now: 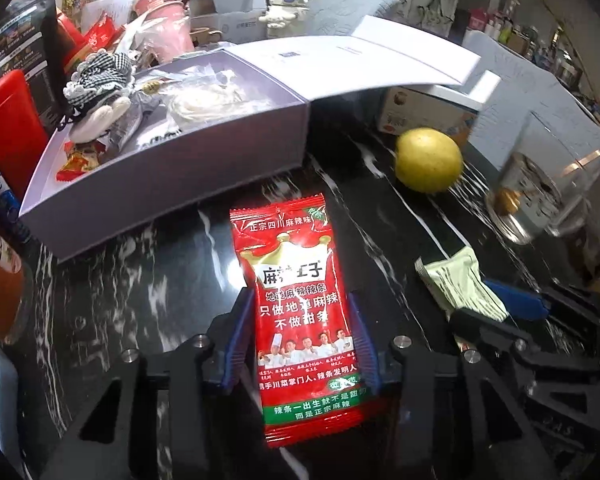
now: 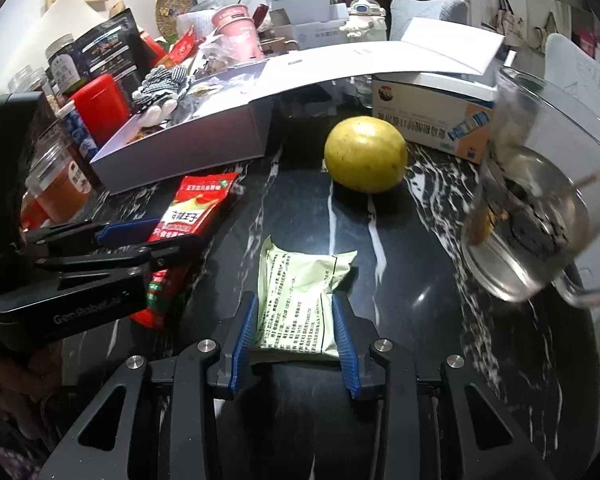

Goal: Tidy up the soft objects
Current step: 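Grasp the red spicy snack bag with the left tool while the right tool holds the green packet, then carry the red snack bag and green packet over the white box with both tools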

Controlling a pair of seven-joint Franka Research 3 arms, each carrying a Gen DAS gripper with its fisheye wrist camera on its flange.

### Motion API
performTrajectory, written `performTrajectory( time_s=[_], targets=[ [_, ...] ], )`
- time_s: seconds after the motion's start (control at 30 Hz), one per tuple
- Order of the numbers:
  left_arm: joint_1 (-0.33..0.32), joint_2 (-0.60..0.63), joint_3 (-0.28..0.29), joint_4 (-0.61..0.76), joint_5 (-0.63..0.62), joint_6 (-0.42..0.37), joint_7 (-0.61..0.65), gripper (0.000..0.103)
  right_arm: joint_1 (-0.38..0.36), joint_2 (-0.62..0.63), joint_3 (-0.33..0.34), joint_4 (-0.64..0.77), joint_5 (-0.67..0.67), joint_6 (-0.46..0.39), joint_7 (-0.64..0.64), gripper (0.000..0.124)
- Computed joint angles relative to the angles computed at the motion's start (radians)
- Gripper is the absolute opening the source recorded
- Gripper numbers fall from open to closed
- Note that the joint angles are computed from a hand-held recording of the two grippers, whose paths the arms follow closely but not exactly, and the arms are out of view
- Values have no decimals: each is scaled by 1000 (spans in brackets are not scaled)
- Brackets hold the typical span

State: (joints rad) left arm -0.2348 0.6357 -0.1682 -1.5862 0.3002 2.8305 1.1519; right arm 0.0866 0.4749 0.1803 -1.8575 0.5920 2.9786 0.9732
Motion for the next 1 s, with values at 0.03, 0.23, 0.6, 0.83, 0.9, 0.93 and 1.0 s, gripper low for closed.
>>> performTrajectory(
  time_s=[0.03,0.23,0.6,0.83,0.9,0.93,1.0],
  targets=[
    [15,-13,-20,-20,-12,0,18,46,-7,-11,7,-16,9,2,-4,36],
    [34,-92,-52,-128,-41,3,78,46,-24,-71,23,-95,44,0,-29,36],
    [-52,-68,56,-106,78,12,-51,56,-1,-104,10,-147,94,28,-69,36],
    [-35,-73,47,-127,110,61,-67,46,1,-97,11,-143,91,45,-69,36],
    [-14,-75,26,-136,90,75,-58,46,-8,-90,22,-138,98,54,-78,36],
    [13,-75,-3,-140,62,79,-39,46,-14,-87,30,-136,103,58,-85,36],
    [50,-77,-45,-144,11,76,-9,46,-12,-83,28,-132,99,64,-83,36]
  ],
)
